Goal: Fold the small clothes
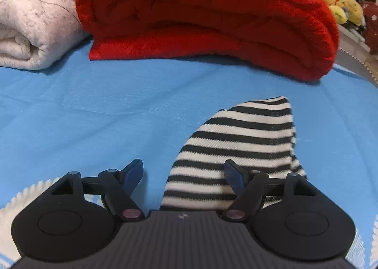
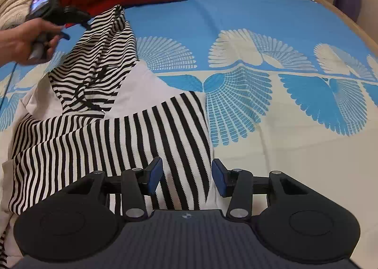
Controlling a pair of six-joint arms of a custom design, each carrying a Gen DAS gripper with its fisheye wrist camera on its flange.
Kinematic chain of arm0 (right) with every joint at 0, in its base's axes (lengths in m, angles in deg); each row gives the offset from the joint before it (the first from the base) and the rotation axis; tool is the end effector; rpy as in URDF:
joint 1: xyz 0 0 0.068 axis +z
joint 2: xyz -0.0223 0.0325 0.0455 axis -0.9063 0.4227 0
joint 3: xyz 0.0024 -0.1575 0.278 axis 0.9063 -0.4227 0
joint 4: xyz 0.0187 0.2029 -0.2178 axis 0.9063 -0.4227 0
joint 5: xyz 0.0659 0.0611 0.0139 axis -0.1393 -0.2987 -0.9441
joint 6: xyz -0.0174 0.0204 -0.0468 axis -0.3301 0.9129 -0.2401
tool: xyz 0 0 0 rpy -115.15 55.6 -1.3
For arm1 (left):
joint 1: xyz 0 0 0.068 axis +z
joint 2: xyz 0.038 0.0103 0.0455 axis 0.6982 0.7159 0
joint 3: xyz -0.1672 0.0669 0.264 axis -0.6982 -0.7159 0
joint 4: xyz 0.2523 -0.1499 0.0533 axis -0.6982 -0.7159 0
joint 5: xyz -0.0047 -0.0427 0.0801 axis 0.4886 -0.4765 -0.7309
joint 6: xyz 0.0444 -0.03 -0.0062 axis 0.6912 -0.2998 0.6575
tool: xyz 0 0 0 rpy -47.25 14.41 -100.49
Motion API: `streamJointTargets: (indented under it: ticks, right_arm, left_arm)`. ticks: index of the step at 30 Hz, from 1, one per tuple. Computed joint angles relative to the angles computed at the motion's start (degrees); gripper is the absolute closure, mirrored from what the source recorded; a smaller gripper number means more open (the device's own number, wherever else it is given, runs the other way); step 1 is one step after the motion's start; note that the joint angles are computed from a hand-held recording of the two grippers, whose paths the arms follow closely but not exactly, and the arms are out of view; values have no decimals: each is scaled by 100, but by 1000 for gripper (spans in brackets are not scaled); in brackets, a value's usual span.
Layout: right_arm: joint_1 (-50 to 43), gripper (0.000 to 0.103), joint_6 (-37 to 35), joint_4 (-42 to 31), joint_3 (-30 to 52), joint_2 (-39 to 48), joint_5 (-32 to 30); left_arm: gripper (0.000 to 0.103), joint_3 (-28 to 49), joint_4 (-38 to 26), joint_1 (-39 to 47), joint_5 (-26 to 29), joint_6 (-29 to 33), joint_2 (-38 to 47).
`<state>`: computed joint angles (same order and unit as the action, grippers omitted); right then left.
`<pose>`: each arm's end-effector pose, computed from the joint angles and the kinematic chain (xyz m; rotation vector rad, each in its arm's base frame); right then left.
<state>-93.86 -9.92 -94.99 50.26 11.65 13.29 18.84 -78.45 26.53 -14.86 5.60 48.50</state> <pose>0.2269 -0.1046 0.2623 -0.6753 2.5064 0.2965 0.4111 -0.1127 0.2232 -0.8539 2.3340 0.2464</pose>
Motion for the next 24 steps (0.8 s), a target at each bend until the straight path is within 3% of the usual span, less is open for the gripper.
streamJointTargets:
  ticks: [1, 3, 4, 5, 11, 17, 20, 24]
  right_arm:
    - [7, 55, -2, 5, 0, 13, 12]
    - [11, 55, 43, 25, 18, 54, 55]
    - [6, 55, 62, 37, 36, 86, 76]
    - [2, 55, 88, 65, 55, 119, 104]
    - [-77, 55, 272, 96, 223, 217, 93]
    - [-344, 55, 371, 81, 420, 245, -72]
    - [-541, 55, 449, 3, 556, 288, -191]
    - [-915, 55, 495, -304, 782, 307, -634]
  left_arm:
    - [24, 37, 54, 39, 24, 76, 98]
    - [40, -15, 275, 98, 159, 250, 184]
    - [74, -70, 378, 128, 319, 337, 177]
    - [100, -127, 447, 141, 496, 395, 139]
    - [101, -514, 528, -652, -133, 1189, -665]
    - [102, -1120, -13, -2927, -922, 1369, -2298]
    - [102, -1004, -1091, -4880, -1282, 438, -2663]
    - [99, -444, -2562, -7032, -603, -1605, -2275]
